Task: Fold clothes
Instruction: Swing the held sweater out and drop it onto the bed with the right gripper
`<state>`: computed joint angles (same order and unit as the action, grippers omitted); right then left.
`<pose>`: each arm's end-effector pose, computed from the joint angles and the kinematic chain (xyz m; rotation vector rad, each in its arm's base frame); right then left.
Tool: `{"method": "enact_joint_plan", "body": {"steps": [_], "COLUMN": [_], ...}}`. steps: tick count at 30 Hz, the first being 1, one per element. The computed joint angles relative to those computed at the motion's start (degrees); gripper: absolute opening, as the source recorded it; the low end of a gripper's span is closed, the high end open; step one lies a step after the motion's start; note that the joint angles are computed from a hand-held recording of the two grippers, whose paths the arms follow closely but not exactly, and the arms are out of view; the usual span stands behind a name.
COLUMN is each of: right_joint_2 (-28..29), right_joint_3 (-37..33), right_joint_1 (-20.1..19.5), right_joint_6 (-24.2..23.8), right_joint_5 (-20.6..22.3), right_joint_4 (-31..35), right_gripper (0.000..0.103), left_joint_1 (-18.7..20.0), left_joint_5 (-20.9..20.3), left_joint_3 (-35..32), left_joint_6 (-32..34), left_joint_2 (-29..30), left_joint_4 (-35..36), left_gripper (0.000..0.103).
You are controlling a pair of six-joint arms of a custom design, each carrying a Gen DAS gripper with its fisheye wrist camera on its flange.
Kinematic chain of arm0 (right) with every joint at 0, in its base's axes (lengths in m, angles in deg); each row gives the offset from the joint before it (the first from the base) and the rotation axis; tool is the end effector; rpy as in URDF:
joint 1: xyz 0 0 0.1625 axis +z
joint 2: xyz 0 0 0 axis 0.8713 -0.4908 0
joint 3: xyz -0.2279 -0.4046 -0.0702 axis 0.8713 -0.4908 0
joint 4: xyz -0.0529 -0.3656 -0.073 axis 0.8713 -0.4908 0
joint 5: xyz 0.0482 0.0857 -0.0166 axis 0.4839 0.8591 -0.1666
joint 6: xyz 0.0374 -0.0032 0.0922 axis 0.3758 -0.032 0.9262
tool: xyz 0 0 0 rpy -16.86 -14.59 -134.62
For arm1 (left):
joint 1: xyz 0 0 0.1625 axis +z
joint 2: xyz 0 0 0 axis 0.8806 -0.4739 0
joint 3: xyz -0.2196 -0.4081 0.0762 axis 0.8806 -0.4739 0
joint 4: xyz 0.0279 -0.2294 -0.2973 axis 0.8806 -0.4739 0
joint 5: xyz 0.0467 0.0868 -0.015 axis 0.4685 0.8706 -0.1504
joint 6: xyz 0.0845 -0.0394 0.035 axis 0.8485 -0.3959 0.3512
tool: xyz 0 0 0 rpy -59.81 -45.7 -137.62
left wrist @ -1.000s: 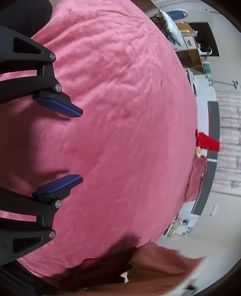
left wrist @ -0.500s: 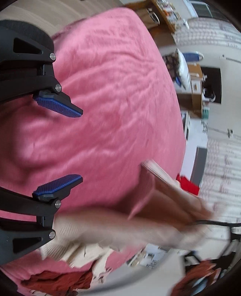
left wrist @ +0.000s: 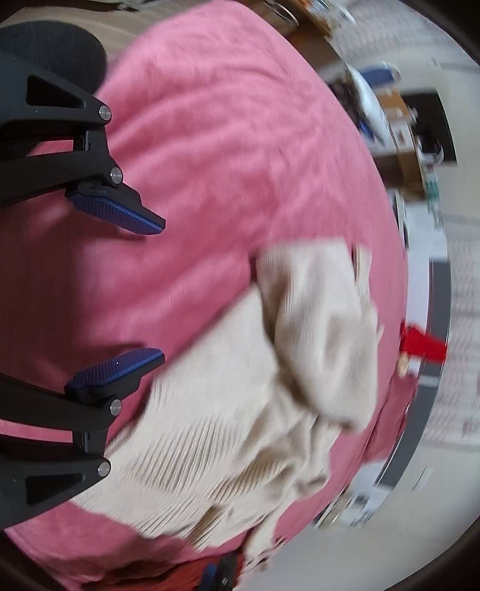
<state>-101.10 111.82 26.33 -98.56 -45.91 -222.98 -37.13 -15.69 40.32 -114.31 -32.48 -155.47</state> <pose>0.0663 -0.4426 0.4957 0.2378 -2.4323 0.7726 -0.4241 -0.4286 0.0610 0.2493 2.2610 -0.8353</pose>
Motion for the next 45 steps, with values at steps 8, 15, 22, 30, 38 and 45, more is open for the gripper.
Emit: {"method": "enact_joint_plan", "body": {"steps": [8, 15, 22, 30, 38, 45], "right_joint_2": [9.3, 17.8, 18.4, 6.9, -14.7, -26.3], "right_joint_3": [-12.5, -18.3, -15.9, -10.1, -0.8, -0.2], "right_joint_1": [-4.9, -3.2, 1.1, -5.8, -14.9, -17.3], "right_joint_6": [1.3, 0.9, -0.6, 14.8, 10.9, 12.7], "right_joint_5": [0.9, -3.1, -8.8, 21.3, 53.6, 27.9], "right_joint_4": [3.6, 11.4, 12.2, 35.2, 46.7, 32.8], "right_gripper": [0.088, 0.101, 0.012, 0.011, 0.011, 0.013], "left_joint_1": [1.7, 4.6, 4.0, 1.8, -2.6, -3.0], "left_joint_5": [2.1, -1.2, -2.5, -5.4, -1.2, 3.1], "left_joint_3": [-10.7, -13.9, -10.3, -5.3, 3.7, 5.0], "left_joint_6": [11.2, 12.9, 12.4, 8.1, -0.9, -6.4], "left_joint_2": [7.0, 9.6, 7.5, 2.3, -6.2, -9.4], "left_joint_4": [5.3, 6.4, 1.7, 3.4, 2.7, 6.4], "left_gripper": [0.065, 0.067, 0.067, 0.067, 0.067, 0.067]}}
